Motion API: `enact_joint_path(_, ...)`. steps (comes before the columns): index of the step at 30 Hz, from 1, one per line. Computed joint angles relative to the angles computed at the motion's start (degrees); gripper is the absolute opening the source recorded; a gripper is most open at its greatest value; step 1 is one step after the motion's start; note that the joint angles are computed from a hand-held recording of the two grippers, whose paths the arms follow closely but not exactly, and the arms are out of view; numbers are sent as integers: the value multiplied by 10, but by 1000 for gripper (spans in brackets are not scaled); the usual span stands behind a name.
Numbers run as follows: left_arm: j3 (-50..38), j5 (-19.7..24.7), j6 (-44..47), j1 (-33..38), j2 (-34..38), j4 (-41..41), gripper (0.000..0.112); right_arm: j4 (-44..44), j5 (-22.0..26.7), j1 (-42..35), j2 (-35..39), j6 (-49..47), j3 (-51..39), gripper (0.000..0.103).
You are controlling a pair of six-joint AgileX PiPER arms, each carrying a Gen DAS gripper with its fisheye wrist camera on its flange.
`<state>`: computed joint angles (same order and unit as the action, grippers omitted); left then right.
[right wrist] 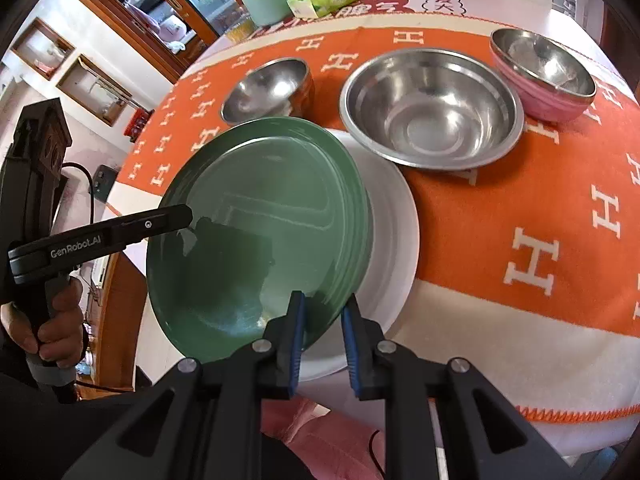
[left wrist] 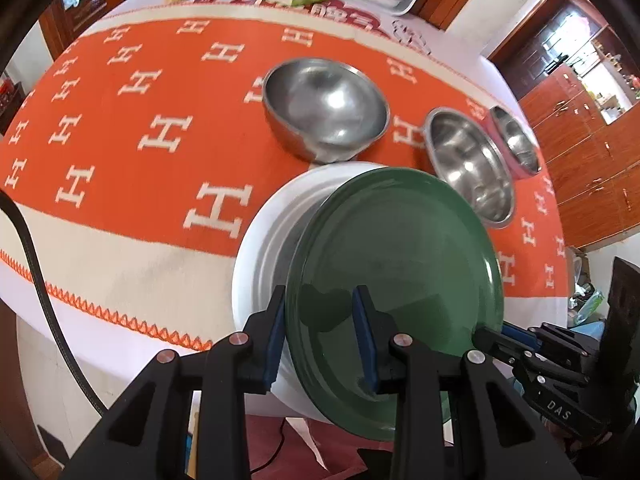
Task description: Organize plates and bowls
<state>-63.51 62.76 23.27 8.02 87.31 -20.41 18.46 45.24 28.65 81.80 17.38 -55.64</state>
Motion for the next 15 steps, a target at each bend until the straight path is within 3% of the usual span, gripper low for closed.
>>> enact_joint_path(15, -9, -17, -31, -32, 45, 29, 31, -68, 17, 25, 45, 37, -30, 26)
